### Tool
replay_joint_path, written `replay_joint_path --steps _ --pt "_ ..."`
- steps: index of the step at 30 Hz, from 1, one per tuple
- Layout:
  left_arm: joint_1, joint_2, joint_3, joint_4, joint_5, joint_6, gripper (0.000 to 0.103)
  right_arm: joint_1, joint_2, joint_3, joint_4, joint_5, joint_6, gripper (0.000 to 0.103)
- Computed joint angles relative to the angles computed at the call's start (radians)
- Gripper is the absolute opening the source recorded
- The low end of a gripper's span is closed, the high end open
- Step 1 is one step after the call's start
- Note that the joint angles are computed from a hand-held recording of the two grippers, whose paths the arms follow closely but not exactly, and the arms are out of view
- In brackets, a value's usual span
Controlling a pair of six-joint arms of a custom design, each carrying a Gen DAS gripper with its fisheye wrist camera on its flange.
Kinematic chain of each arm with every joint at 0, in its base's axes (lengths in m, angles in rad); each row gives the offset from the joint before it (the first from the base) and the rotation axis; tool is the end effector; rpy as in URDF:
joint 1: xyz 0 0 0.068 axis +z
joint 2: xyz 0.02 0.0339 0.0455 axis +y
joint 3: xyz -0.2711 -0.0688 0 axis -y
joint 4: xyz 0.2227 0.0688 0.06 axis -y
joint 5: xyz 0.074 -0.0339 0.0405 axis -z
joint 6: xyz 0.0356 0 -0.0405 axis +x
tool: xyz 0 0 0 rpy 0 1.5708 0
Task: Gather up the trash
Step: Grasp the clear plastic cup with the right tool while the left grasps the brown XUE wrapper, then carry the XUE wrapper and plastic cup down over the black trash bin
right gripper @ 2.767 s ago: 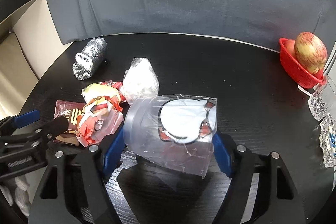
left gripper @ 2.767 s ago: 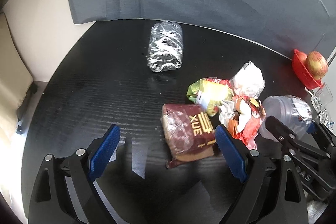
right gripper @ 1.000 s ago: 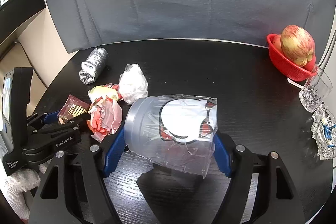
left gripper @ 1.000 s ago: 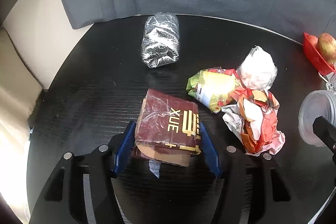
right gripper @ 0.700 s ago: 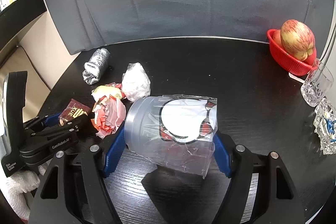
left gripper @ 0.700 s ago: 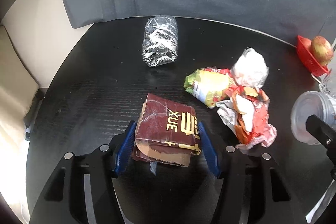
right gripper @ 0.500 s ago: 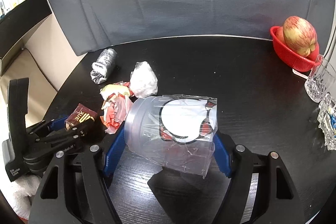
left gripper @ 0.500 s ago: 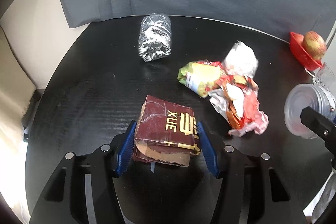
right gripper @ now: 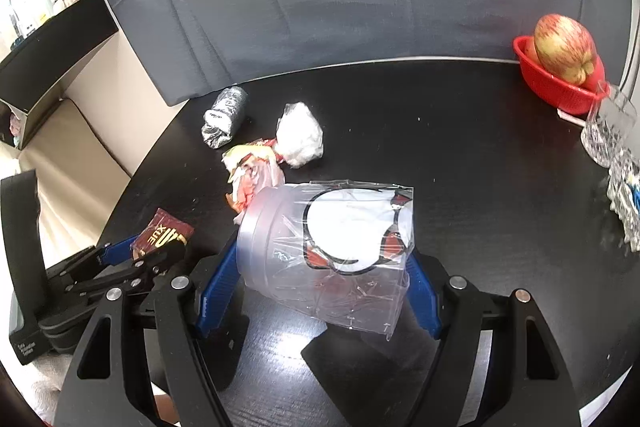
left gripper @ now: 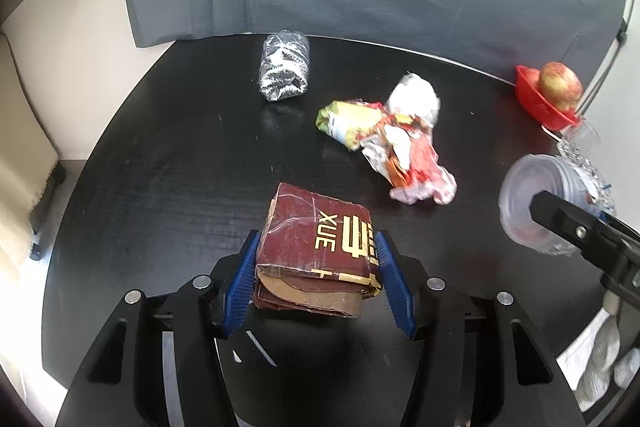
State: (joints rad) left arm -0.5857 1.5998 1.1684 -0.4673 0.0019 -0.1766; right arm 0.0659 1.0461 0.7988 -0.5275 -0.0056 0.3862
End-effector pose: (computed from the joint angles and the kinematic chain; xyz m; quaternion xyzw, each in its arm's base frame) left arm 0.2695 -0.1789 0.2601 0.1921 0.9243 -0.1235 0.3058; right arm 0.1927 0.0129 0.2751 0.1459 0.9102 0.0894 0.3771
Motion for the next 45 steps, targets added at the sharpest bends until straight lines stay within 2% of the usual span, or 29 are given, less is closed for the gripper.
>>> replay_joint_path --steps 12,19,24,30,34,38,45 --pt "-0.024 -0.246 -0.199 0.006 0.036 -0.023 0.055 0.174 -0.186 -0.061 -0.063 0.096 0.087 0.074" --pt "-0.053 -0.408 -0.315 -0.036 0.027 -0.044 0.055 0.388 -0.314 -0.109 -0.138 0.216 0.218 0.074" --pt "-0.075 -0.519 -0.378 -0.092 0.023 -0.064 0.055 0.689 -0.37 -0.113 -0.243 0.417 0.411 0.074" --pt "-0.1 -0.649 -0.436 -0.177 0.01 -0.084 0.055 1.117 -0.332 -0.087 -0.408 0.678 0.755 0.074" --pt "-0.09 -0.719 -0.478 -0.241 0.035 -0.091 0.055 1.299 -0.279 -0.083 -0.482 0.741 0.955 0.074" --pt "-0.102 -0.78 -0.513 -0.296 0.031 -0.092 0.055 1.399 -0.269 -0.128 -0.467 0.721 1.105 0.074" --pt "-0.104 -0.822 -0.57 -0.358 0.067 -0.105 0.055 1.371 -0.354 -0.304 -0.26 0.528 1.214 0.074"
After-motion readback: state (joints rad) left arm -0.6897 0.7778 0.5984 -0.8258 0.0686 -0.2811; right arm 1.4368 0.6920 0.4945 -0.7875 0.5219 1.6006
